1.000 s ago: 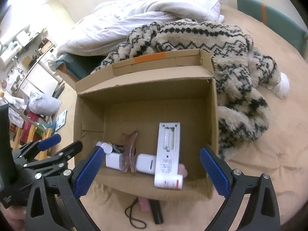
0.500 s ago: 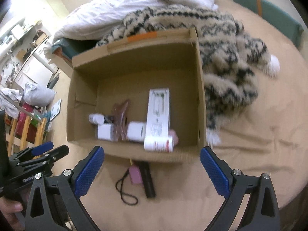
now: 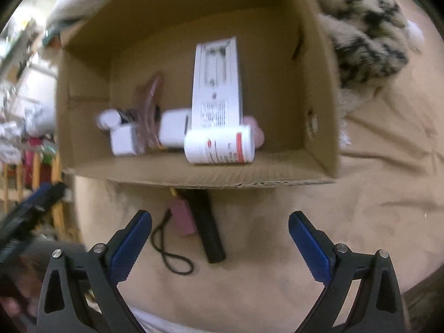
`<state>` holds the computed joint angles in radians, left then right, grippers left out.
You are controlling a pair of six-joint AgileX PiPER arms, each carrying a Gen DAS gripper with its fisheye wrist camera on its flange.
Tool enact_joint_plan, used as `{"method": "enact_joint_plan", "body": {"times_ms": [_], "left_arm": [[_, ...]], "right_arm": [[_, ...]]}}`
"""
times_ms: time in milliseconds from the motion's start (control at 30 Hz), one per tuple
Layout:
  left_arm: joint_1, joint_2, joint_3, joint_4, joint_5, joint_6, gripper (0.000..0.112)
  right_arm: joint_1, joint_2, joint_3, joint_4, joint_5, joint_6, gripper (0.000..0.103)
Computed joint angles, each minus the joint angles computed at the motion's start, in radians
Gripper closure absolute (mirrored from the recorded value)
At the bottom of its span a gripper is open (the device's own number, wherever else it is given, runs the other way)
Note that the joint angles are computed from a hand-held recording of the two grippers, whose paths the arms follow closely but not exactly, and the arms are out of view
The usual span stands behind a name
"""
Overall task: Organize rigid objects
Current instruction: 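Withdraw both tools from the box toward the remaining items, then grasp the black flashlight with the right tool while the left tool grasps the pink perfume bottle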
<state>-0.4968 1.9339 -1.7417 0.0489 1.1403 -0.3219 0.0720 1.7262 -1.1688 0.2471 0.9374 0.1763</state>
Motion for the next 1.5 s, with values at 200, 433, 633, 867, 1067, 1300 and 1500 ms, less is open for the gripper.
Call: {"method": "enact_joint_plan", "body": {"times_ms": [200, 433, 633, 867, 1067, 1300, 1500], "left_arm": [[0.010, -0.001, -0.005, -0.037, 0.007, 0.015, 0.045], [0.012, 0.007, -0.010, -0.046, 0.014, 0.014, 0.045], [0.011, 0.005, 0.002, -0.033, 0.009, 0.006, 0.045], [-0.012, 0.021, 0.002, 0.003, 0.013, -0.008, 0.045], [-0.028, 0.028, 0.008, 0.054, 0.008, -0.027, 0.045], [-0.010, 0.032, 0.014, 0.067, 0.012, -0.048, 0.045], [-0.006, 0.030, 0.020, 0.065, 0.008, -0.048, 0.045]], "right_arm": [[0.072, 0.080, -0.019, -0.068, 0.012, 0.005, 0.064], [0.103, 0.081, -0.019, -0.081, -0.015, 0.017, 0.066], [0.126, 0.084, -0.016, -0.061, -0.009, -0.008, 0.066], [0.178, 0.123, -0.030, -0.119, -0.025, 0.014, 0.066], [0.288, 0.139, -0.038, -0.251, -0.063, 0.132, 0.071], [0.282, 0.126, -0.080, -0.051, -0.049, 0.032, 0.082], [0.256, 0.066, -0.043, -0.042, -0.055, 0.060, 0.082]]}}
